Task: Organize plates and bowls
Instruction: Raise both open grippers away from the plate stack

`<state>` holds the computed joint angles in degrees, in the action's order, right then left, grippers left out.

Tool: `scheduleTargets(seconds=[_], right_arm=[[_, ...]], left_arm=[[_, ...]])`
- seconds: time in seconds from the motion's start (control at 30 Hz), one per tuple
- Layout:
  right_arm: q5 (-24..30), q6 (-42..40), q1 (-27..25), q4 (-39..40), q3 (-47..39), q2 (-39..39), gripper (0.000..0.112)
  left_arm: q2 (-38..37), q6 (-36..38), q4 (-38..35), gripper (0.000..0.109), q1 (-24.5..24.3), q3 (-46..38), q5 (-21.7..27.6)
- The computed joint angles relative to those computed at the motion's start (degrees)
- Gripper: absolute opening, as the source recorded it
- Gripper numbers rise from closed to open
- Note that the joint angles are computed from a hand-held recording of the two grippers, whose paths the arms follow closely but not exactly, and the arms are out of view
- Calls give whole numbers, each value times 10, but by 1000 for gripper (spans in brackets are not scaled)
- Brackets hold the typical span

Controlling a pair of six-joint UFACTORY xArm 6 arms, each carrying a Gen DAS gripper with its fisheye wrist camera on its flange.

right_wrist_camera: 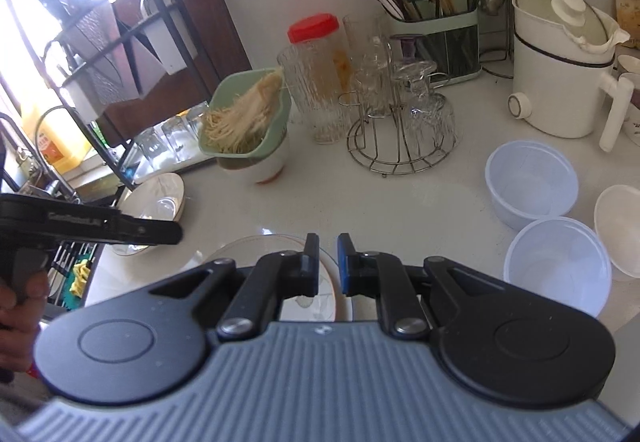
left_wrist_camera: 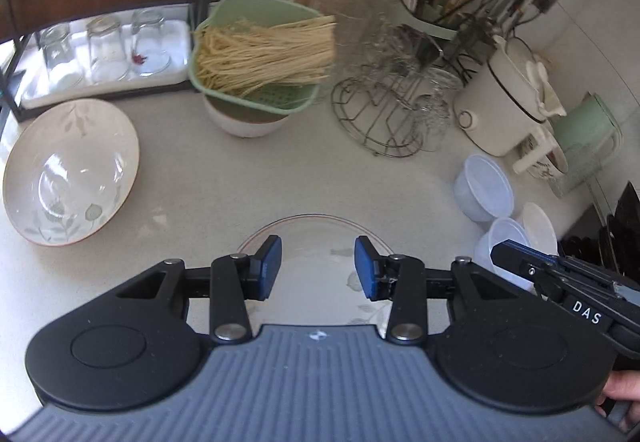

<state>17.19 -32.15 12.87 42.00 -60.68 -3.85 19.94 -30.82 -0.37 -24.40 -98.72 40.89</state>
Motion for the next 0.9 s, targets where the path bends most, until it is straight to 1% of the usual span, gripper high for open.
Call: scheduleTargets(seconds=[0.13,0.23,0.37,0.43,0.47,0.5,0.53,0.57,0.6,0.63,0.73,0.77,0.8,0.9], right_arm=[[6,-2,-5,16,13,-18,14],[-12,-22,2,30,30,-37,14],[-44,-50,14,44,60,-68,15],[-62,-38,18,35,77,-83,31],[-67,-29,18,31,84,-89,54],[-73,-28,20,36,91,-97,69],[-78,-36,22,49,96,-103,72],[-83,-32,24,46,103,-108,72],[-88,-15,25,28,111,-113,72],[-92,3,26,9,118,-118,72],[-98,29,31,-5,135,-131,72],[-97,31,32,-3,138,-135,72],[-97,17,36,11,141,-139,72],[-94,-5,43,22,152,-151,72]], left_arm=[[-15,-7,10,45,-8,18,-22],[-33,-17,21,45,-13,33,-25],[-64,-19,18,49,-18,64,-36],[-80,-30,33,54,-22,80,-42],[-88,-37,44,58,-24,88,-47],[-94,-44,55,63,-26,95,-52],[-101,-53,69,66,-28,105,-59],[-108,-63,82,69,-30,114,-63],[-112,-63,83,70,-30,120,-64],[-116,-60,80,70,-31,127,-66],[-131,-72,89,71,-33,141,-55],[-138,-78,94,72,-35,151,-59],[-146,-88,105,73,-37,163,-61],[-163,-127,137,73,-44,185,-55]])
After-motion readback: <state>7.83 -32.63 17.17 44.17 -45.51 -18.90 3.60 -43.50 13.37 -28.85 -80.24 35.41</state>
